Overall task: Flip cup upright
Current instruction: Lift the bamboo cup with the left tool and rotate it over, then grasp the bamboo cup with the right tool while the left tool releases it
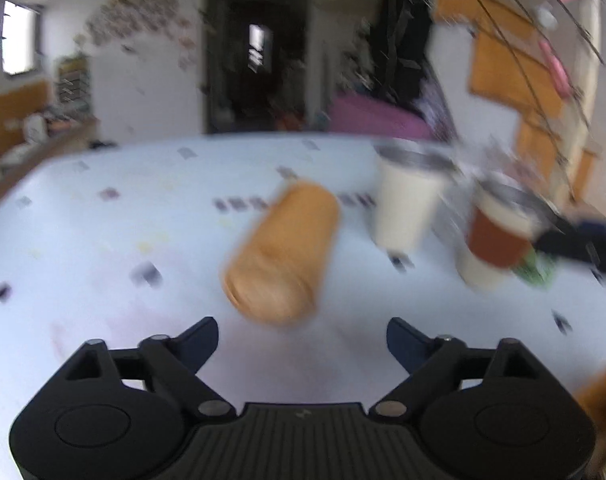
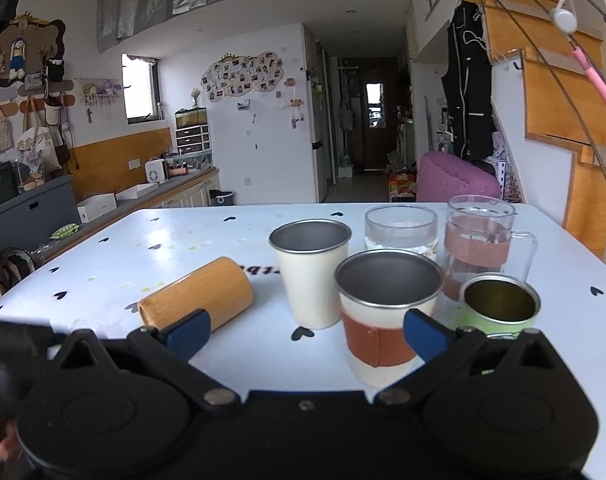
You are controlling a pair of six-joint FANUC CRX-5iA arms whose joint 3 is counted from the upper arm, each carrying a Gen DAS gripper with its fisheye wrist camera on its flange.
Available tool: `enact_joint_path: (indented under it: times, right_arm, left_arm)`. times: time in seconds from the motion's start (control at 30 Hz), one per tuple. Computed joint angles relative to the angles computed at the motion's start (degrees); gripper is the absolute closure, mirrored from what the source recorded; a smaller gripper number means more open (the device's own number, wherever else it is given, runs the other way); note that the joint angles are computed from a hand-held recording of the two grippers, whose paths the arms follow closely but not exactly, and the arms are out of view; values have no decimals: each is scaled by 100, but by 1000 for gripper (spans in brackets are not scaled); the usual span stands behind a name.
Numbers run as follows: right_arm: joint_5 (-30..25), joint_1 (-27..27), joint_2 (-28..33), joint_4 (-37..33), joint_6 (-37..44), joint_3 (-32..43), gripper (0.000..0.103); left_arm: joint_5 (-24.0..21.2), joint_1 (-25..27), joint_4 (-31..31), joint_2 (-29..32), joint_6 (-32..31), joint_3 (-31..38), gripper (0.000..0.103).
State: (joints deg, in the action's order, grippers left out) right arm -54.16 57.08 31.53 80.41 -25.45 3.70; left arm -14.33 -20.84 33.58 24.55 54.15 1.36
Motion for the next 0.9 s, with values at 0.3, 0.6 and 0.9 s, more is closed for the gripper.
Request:
enact_joint_path:
  times: [0.3,0.6,0.9]
  right_arm:
    - [-37,21,40,-54,154,76,0]
    - [-25,10,-3,-65,118,30,0]
    - [185,-24,-21,-226,94,33,0]
  left_arm:
    - [-1163,205,-726,1319,637,2175,23]
    - [-1710,212,-1642,1032,1703,2117,30]
    - [-834,-22,-280,-88,83,27,29]
